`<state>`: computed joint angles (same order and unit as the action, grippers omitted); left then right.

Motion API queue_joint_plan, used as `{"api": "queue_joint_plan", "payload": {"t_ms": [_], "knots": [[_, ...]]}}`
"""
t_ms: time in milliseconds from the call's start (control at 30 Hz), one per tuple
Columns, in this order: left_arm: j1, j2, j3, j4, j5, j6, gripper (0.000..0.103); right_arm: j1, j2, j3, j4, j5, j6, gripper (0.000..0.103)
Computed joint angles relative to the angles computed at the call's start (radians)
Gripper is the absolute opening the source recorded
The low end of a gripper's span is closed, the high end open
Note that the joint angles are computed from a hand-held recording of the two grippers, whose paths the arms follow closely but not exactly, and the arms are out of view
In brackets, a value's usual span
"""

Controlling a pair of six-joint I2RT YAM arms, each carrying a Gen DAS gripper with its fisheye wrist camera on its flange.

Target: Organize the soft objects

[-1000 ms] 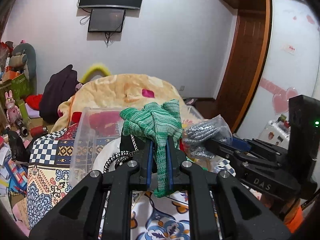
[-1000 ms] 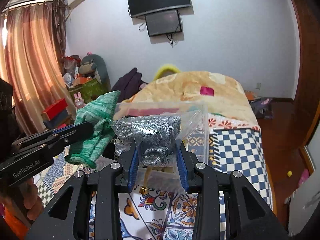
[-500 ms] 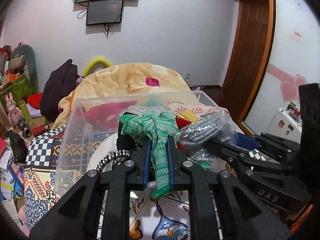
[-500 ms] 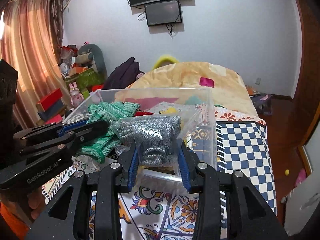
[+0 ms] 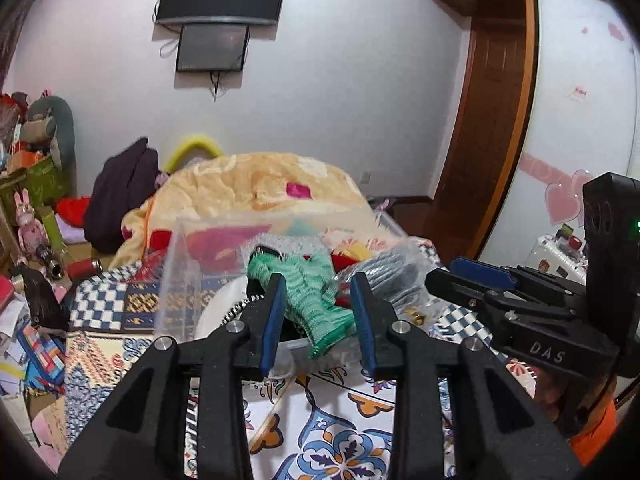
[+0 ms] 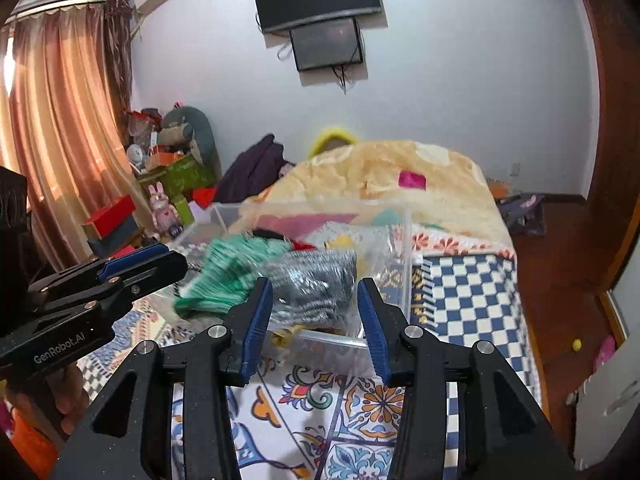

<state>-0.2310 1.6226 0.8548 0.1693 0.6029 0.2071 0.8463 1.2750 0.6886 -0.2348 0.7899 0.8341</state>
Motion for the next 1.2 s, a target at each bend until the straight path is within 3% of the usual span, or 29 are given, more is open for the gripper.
{"api": "queue_joint_plan", "payload": {"t_ms": [167, 367, 467, 600, 733, 800, 967, 1100, 1200], "knots": [[0.066, -0.142, -0.050, -0.016, 0.083, -0.012, 0.033, 0.110, -0.064, 0.055, -0.101, 0.144, 0.019, 0.041], [0.147, -0.306, -0.095, -0.038, 0.162, -0.019, 0.046, 0.251, -0.092, 0.133, -0.204, 0.324, 0.045, 0.047], [0.176, -0.381, -0.126, -0.035, 0.180, -0.030, 0.058, 0.308, -0.079, 0.175, -0.246, 0.393, 0.056, 0.049], [0.204, -0.462, -0.169, -0.013, 0.189, -0.043, 0.073, 0.359, -0.058, 0.214, -0.277, 0.467, 0.066, 0.062], [0.226, -0.513, -0.198, 0.004, 0.204, -0.053, 0.083, 0.374, -0.046, 0.224, -0.266, 0.499, 0.062, 0.069], [0.234, -0.529, -0.209, 0.012, 0.206, -0.057, 0.090, 0.374, -0.033, 0.230, -0.264, 0.509, 0.064, 0.077], [0.241, -0.561, -0.232, 0.034, 0.201, -0.071, 0.100, 0.395, 0.001, 0.261, -0.329, 0.543, 0.123, 0.087], [0.264, -0.570, -0.234, 0.025, 0.230, -0.072, 0.103, 0.421, 0.019, 0.280, -0.405, 0.573, 0.203, 0.102], [0.269, -0.582, -0.241, 0.021, 0.229, -0.069, 0.103, 0.425, 0.030, 0.289, -0.424, 0.592, 0.221, 0.103]]}}
